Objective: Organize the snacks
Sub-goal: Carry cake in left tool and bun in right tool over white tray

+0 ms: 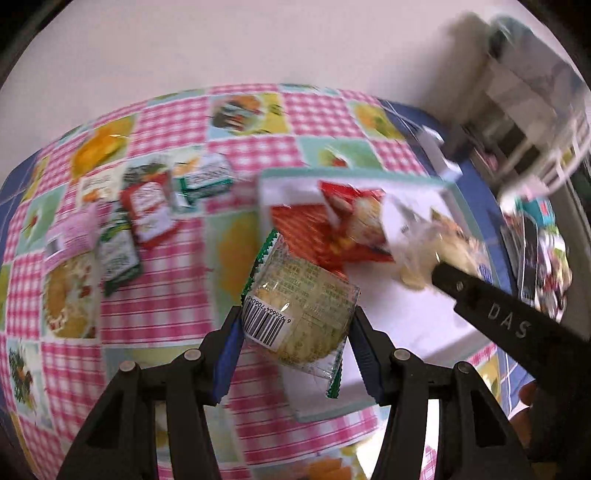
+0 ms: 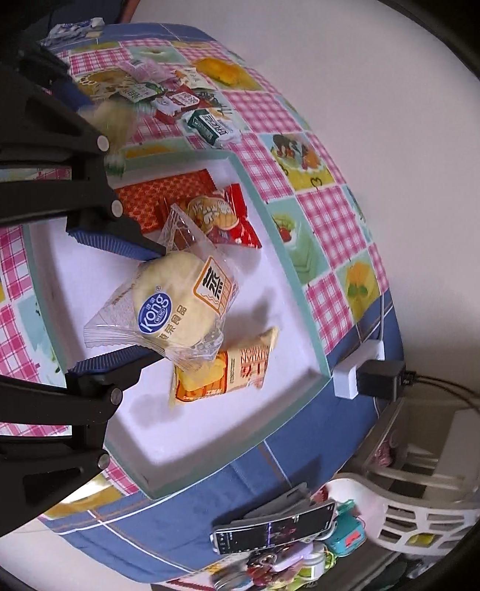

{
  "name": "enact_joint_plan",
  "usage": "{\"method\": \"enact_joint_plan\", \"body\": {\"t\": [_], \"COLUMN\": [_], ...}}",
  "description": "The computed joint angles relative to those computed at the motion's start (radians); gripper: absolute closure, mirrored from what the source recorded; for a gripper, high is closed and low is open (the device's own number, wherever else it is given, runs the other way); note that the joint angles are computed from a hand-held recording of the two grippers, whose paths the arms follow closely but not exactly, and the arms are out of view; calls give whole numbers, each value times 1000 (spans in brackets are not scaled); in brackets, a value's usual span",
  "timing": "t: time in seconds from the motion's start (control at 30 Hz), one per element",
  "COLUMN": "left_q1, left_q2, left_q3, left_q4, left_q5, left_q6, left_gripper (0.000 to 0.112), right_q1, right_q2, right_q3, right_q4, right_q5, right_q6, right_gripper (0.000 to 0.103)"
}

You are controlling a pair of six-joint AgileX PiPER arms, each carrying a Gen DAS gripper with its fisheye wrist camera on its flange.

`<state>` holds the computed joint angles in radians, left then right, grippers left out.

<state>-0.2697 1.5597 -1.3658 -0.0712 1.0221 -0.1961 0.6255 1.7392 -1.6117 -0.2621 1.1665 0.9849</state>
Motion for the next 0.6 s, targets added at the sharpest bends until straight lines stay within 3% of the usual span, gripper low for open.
{"method": "enact_joint_plan", "body": {"t": [0.6], "left_q1": [-53], "left_q2": [86], "left_q3": [45], "left_q4": [-34], "left_q5": [-38], "left_q6": [41], "left_gripper": [53], "right_q1": [-12], "right_q2": [57], "right_q3": [-27], "right_q4": [108], "right_q5": [30], "right_q6": [-77], "right_gripper": [52]}}
